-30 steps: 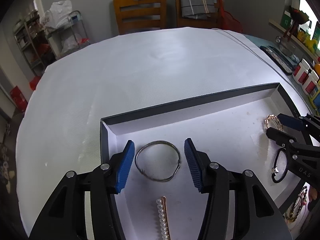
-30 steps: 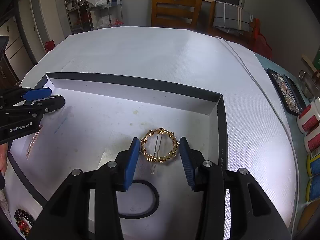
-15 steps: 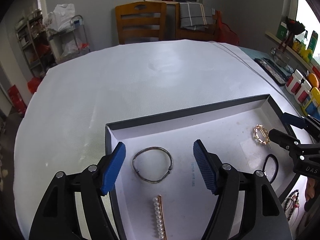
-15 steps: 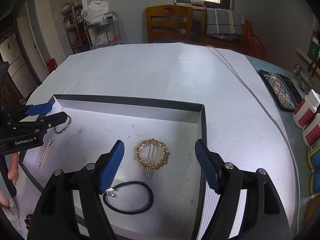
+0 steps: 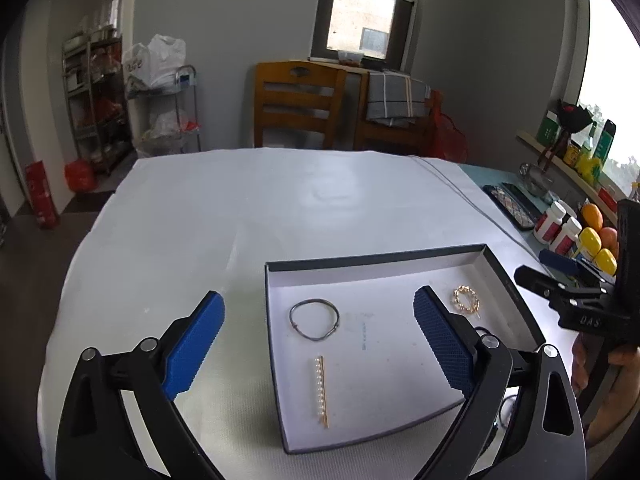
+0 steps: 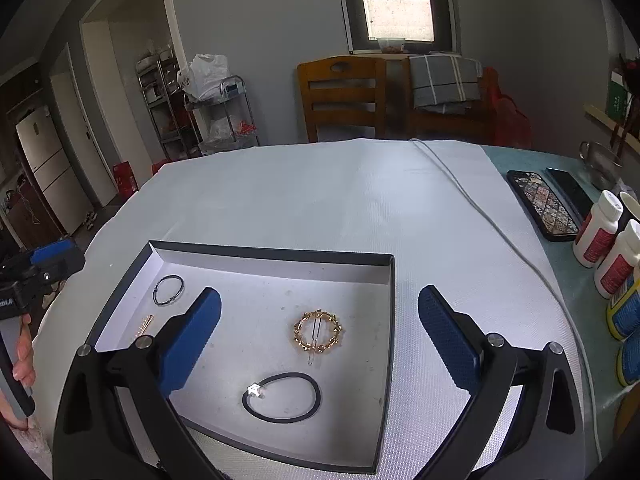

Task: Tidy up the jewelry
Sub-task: 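Withdraw both tools toward the remaining bracelets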

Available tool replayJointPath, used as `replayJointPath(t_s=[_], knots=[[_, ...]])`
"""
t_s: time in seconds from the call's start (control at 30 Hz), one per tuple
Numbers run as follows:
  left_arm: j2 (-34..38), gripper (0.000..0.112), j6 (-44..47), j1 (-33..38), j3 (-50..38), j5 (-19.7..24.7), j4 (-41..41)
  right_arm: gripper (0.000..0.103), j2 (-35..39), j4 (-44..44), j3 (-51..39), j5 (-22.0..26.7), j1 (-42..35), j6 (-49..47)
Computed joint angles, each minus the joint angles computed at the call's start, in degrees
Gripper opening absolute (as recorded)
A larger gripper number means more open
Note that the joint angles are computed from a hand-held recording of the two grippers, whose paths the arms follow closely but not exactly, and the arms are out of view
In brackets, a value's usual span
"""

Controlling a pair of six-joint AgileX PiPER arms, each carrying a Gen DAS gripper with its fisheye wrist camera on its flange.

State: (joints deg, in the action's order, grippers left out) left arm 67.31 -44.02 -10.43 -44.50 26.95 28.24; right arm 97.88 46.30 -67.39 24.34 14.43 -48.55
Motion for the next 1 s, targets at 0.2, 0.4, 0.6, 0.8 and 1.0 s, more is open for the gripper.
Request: replayJointPath(t_s=[0.2, 0.4, 0.6, 0.8, 1.0], knots=[[-6.2, 0.098, -11.8, -7.8, 3.9, 6.2, 10.8, 0.097, -4.5, -3.2, 3.3, -3.0, 0.8, 2.6], [-10.5, 0.1, -22.4, -19.6, 7.9, 16.5, 19.8, 0.097, -10.0, -0.9, 10.3, -3.6, 0.1, -1.2], [-15.6, 0.1, -22.3, -25.5, 14.0, 18.6, 17.1, 0.097, -19.0, 13.1, 21.7, -3.7, -2.9, -20.0], [-20.1, 0.1, -35.3, -39.5, 22.1, 24.5, 22.5, 0.097, -25.3, 12.1, 29.5, -4.0, -5.2, -25.5], [-20.0, 0.1, -33.2, -37.8, 26.5, 16.6, 17.9, 0.097, -24.2, 12.8, 31.3, 10.8, -15.4, -28.8]])
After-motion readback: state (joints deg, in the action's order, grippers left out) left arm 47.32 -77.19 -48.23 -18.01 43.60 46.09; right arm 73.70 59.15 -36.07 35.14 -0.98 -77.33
